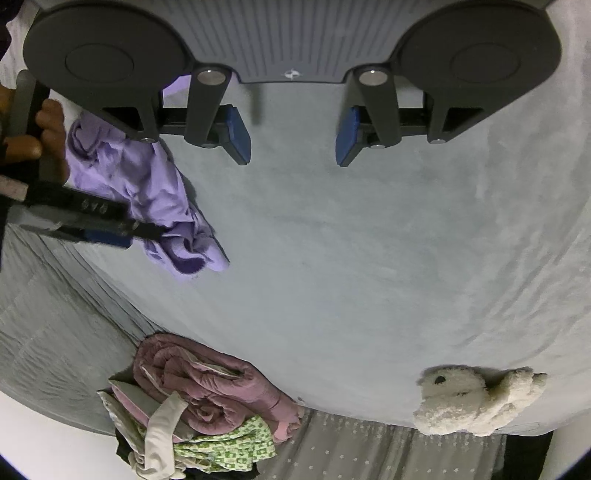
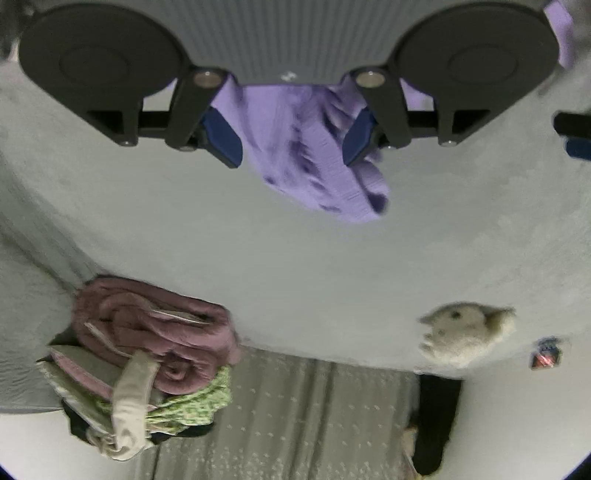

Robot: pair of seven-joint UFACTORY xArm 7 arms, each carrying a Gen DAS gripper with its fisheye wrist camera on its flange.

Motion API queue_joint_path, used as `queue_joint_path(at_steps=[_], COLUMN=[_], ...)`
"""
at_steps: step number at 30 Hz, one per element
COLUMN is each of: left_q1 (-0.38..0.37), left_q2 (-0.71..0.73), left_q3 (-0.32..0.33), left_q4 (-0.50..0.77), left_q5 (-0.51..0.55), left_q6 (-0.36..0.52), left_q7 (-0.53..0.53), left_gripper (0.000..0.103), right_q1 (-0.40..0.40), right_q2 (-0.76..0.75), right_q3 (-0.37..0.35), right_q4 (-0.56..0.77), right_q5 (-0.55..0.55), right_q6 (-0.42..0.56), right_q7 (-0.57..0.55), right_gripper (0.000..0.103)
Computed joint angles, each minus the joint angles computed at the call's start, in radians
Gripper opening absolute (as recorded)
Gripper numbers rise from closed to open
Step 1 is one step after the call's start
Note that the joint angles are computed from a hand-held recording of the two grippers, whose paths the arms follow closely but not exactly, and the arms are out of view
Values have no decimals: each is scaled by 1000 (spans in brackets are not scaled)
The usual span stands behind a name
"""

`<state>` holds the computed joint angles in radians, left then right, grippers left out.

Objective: Fold clothes

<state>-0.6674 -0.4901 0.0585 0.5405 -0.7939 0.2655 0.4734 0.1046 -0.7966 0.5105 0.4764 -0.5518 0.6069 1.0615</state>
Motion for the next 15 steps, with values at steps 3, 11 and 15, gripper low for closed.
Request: queue_joint_path(at_steps=[3, 11, 15], left_q1=[9, -41, -90], left_q2=[13, 13, -7], left_q3=[0, 63, 97], left_q4=[7, 28, 30], left_q5=[7, -101, -212], left_q6=[-7, -18, -50], left_q7=[-9, 93, 208], left_gripper=[50, 52, 57], right_q1=[-7, 47, 146], right_q2=[69, -19, -74], right_q3=[0, -198, -331], right_q4=[20, -79, -170], right_q5=[-13, 149, 281], right_q6=[5, -246, -523], right_q7=[-44, 57, 32], right_gripper=[45, 11, 11])
